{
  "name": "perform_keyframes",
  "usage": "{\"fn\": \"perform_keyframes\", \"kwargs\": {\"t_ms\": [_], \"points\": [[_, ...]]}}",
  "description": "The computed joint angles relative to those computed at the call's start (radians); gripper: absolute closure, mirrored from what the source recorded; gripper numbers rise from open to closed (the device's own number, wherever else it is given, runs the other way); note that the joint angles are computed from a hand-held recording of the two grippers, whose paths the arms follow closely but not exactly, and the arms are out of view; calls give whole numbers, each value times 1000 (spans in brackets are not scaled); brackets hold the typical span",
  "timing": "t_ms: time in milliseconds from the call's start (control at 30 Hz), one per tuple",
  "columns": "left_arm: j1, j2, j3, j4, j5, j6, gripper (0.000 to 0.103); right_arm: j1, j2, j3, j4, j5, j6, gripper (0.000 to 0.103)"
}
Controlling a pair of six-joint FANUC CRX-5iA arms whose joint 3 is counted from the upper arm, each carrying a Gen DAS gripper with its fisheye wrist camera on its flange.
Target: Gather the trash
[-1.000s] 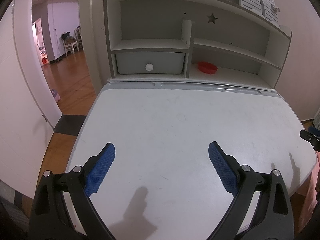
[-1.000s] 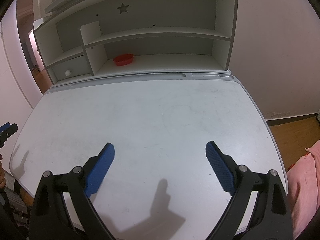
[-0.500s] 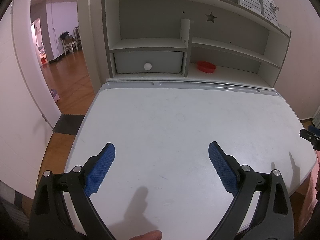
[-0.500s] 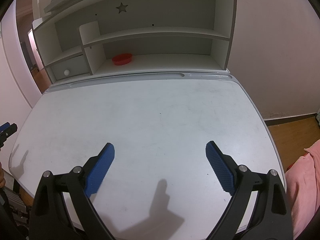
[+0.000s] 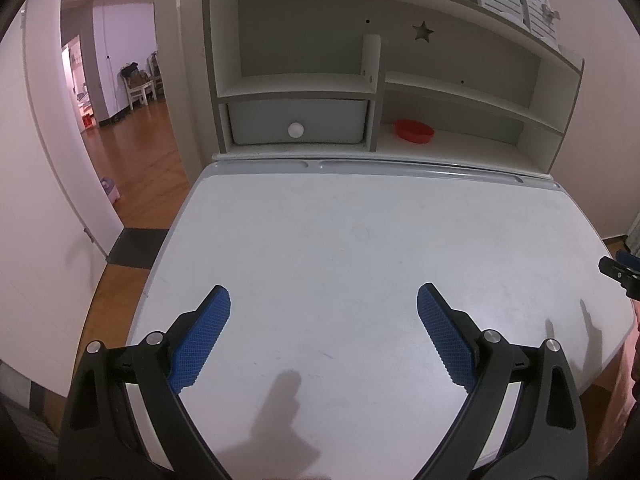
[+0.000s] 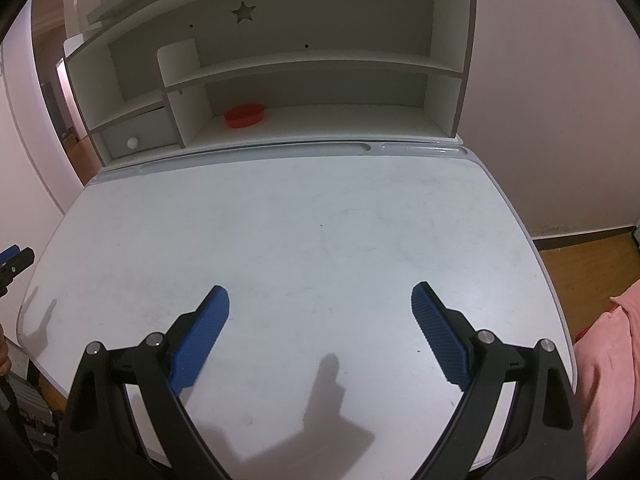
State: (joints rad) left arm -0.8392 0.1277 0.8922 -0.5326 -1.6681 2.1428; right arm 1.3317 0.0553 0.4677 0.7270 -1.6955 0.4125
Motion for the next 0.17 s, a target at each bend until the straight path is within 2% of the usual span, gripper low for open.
{"fn": "perform_keyframes", "kwargs": {"t_ms": [167], "points": [[4, 4, -2, 7, -5, 4, 11, -1, -3, -5, -3, 0, -4, 14]]}}
